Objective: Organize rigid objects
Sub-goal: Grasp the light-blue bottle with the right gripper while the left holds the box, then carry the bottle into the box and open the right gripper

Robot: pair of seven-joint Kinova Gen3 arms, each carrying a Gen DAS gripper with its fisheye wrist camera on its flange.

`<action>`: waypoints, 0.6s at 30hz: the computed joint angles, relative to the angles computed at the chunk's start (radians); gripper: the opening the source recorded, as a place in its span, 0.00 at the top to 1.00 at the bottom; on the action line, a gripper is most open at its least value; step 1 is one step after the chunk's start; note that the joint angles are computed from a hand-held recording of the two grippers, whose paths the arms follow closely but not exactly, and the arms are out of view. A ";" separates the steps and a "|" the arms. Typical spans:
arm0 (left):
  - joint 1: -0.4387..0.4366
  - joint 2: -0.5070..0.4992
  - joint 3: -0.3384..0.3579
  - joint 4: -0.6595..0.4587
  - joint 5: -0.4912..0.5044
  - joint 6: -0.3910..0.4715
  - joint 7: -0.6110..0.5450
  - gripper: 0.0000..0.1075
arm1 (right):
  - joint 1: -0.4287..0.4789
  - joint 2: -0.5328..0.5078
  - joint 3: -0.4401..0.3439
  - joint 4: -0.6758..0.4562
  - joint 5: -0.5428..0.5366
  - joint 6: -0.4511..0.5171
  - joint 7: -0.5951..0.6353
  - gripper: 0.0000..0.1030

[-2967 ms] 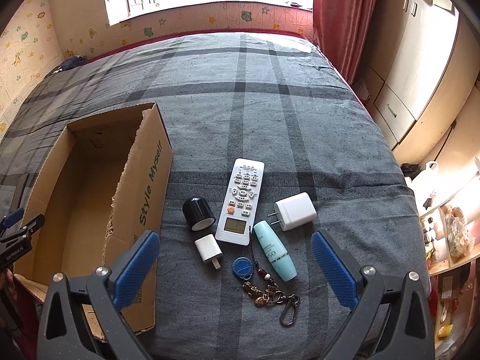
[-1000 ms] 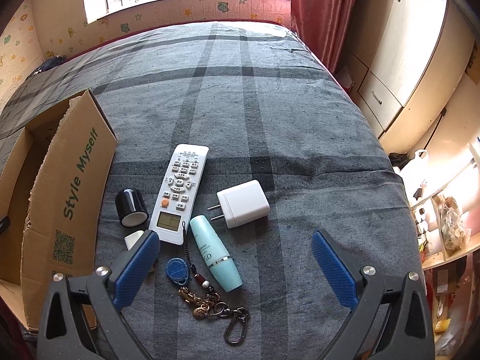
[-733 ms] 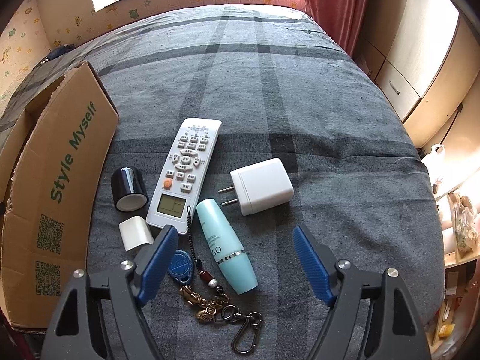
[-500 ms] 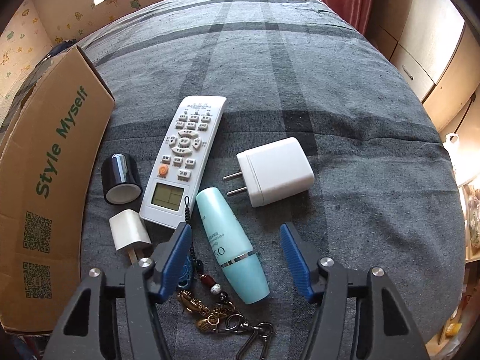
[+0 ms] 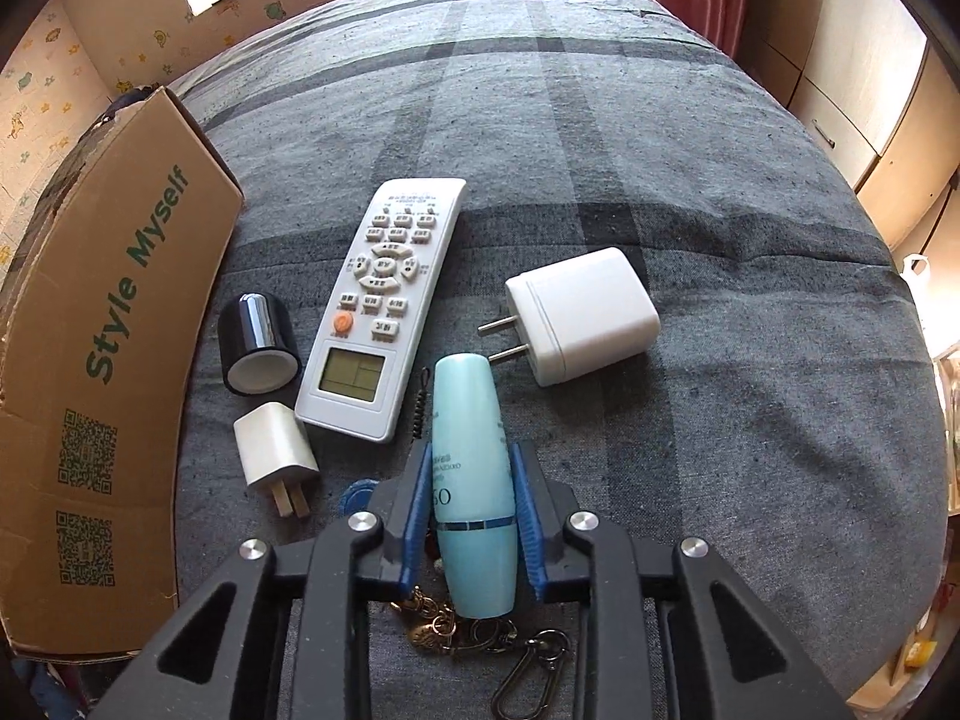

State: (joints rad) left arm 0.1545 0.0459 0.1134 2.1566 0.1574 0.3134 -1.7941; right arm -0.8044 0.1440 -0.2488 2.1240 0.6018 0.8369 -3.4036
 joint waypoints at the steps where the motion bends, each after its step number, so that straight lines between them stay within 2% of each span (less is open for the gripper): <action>1: 0.002 0.000 0.000 0.000 -0.005 -0.001 0.005 0.87 | -0.004 -0.002 -0.002 -0.005 0.000 0.012 -0.006 0.73; 9: 0.000 0.001 0.000 -0.001 -0.004 0.001 0.004 0.87 | -0.009 -0.036 -0.026 -0.057 -0.025 0.100 0.020 0.73; 18: 0.001 -0.001 0.000 0.000 0.000 0.002 0.005 0.87 | -0.020 -0.045 -0.050 -0.206 -0.020 0.239 0.119 0.73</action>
State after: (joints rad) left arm 0.1552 0.0453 0.1133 2.1562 0.1572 0.3156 -1.7893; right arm -0.8244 0.0987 -0.2985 1.9176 0.5816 1.0755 -3.2845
